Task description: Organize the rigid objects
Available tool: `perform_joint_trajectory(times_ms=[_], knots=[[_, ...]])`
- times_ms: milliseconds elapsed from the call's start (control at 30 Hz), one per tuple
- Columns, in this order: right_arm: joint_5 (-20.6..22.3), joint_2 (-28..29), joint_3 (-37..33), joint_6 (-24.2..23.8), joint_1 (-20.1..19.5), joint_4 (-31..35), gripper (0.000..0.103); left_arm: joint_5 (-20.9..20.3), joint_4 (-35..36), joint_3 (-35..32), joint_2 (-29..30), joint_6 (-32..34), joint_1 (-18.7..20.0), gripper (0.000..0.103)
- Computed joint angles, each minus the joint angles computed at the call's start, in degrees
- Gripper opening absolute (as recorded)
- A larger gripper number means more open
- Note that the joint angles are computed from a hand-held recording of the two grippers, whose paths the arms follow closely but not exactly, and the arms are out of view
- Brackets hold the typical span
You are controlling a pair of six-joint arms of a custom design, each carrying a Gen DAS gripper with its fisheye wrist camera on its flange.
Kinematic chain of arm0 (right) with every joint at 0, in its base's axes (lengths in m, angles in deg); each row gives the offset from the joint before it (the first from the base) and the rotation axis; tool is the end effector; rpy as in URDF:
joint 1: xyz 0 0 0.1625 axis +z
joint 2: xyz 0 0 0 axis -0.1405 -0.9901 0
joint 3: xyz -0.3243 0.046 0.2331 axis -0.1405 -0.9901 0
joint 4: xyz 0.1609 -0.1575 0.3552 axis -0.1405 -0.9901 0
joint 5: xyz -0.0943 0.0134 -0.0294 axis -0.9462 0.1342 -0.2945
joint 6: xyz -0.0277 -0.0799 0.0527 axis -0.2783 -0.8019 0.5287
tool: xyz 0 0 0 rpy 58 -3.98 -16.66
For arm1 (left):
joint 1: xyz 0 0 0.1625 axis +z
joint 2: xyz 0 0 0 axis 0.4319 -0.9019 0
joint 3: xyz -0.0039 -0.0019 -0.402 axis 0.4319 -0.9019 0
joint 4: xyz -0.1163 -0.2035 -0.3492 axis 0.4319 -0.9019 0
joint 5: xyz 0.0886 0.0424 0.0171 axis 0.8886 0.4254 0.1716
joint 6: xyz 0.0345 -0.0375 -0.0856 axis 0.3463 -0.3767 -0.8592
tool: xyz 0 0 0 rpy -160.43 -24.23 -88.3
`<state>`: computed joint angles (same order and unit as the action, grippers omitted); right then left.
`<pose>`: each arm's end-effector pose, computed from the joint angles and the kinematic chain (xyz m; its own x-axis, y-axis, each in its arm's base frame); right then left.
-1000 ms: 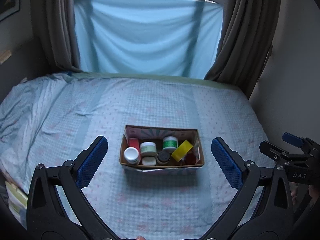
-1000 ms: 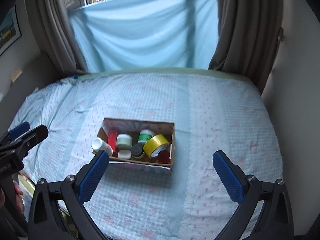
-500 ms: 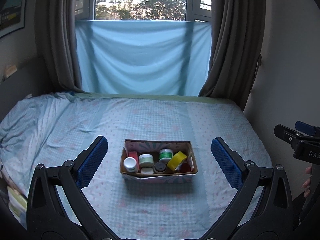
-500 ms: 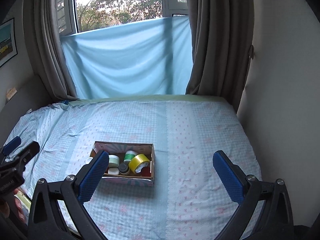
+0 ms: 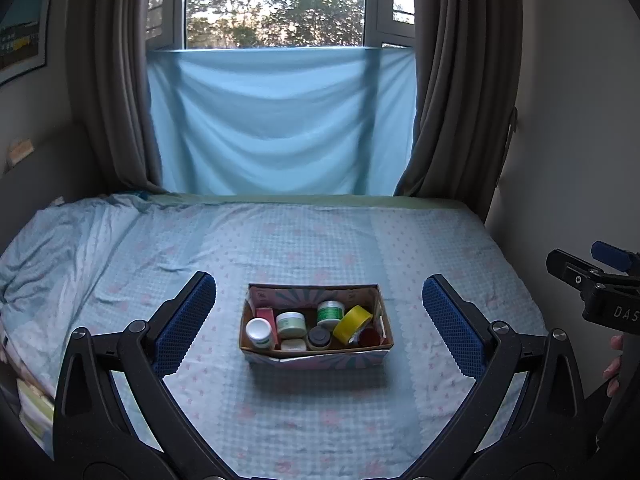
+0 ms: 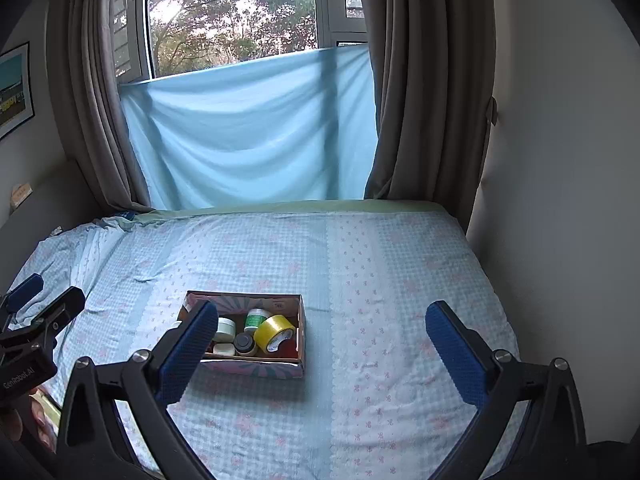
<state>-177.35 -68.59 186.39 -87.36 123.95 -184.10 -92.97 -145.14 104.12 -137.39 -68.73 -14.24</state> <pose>0.2271 -0.3468 0.5842 -0.7138 0.1516 0.6837 -0.4573 0.6385 -0.6190 -0.6522 -0.3528 0.2032 -0.7167 0.1936 -0.6700 0.6427 0.5562 -0.5268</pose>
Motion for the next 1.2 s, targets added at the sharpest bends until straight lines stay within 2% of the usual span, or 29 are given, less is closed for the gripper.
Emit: perform_joint_trajectory(times_ms=[1200], knots=[[1.24, 0.1, -0.81, -2.24, -1.24, -0.5, 0.103, 1.35, 2.58, -1.83, 1.17, -1.49, 0.32, 0.103]])
